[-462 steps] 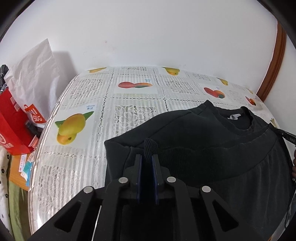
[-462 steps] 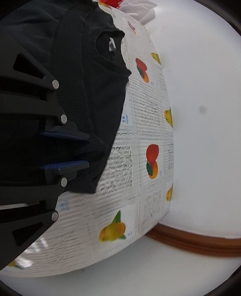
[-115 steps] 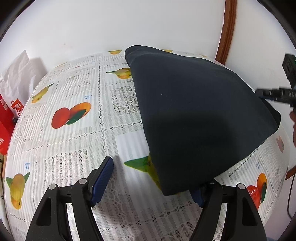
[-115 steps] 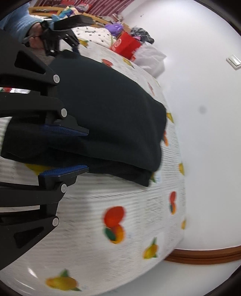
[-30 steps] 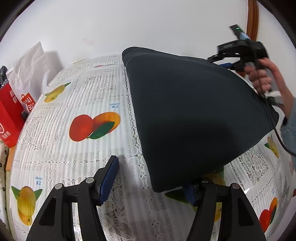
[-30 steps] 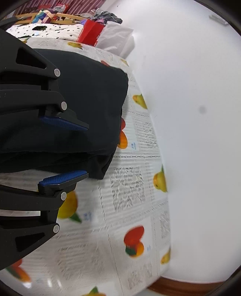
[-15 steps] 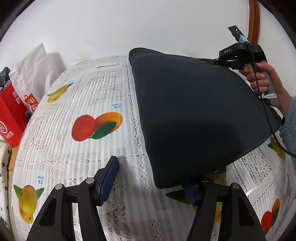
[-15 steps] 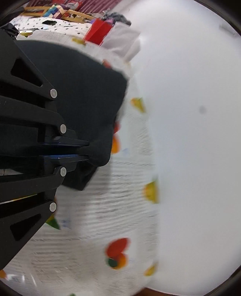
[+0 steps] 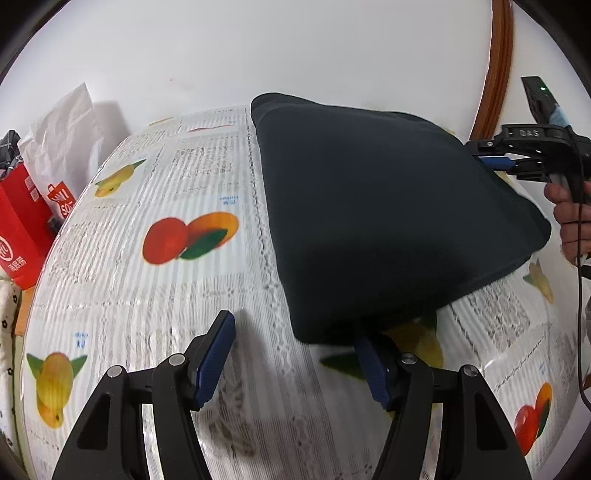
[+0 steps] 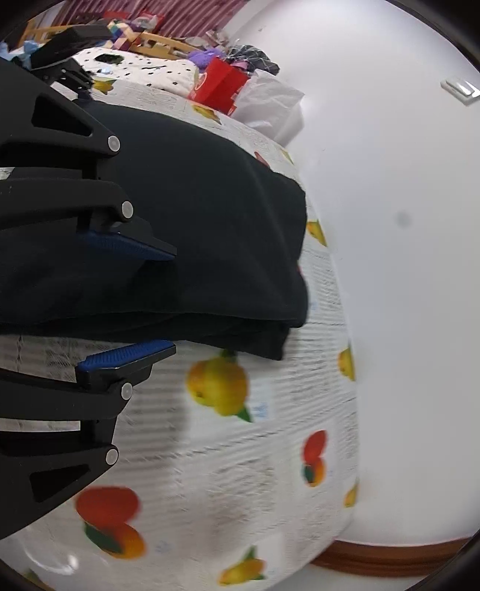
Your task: Fold small clothes
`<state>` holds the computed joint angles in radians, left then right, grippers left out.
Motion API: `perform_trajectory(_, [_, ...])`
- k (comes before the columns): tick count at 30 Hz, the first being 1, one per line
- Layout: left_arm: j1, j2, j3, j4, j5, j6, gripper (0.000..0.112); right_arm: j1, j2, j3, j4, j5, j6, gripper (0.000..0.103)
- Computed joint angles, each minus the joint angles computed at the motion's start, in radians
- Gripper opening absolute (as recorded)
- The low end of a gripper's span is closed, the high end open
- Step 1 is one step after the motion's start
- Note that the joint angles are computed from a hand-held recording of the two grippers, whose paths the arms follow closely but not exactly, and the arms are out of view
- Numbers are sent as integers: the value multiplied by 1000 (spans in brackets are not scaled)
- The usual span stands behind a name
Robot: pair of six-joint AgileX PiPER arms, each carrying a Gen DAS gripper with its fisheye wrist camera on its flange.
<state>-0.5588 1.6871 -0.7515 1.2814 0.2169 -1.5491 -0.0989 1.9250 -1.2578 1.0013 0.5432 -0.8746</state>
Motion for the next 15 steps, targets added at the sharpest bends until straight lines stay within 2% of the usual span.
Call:
perform_trajectory(1, [-1,-1,2,16,2,-19,63,8,19,-12,6,-1,13,34])
perform_trajectory(3, [-1,0,-5,-47,10,35,64,-5,60,-32,99,70,-80,8])
perform_trajectory(6, [-9,0,-10,-74,28,57,64,-49,4,47,336,117,-357,7])
perform_trajectory(8, [-8,-2,-5,-47,25,31,64,-59,-14,87,378,74,-393,7])
perform_trajectory(10, [-3,-6,0,-54,19,43,64,-38,5,77,283,25,-268,8])
perform_trajectory(11, [2,-11,0,-107,16,102,64,-17,-12,85,204,-24,-195,8])
perform_trajectory(13, [2,-41,30,-156,9,155,64,24,-74,145,150,-131,-155,8])
perform_trajectory(15, [-1,-88,85,-53,4,49,62,78,-165,238,67,-255,-107,9])
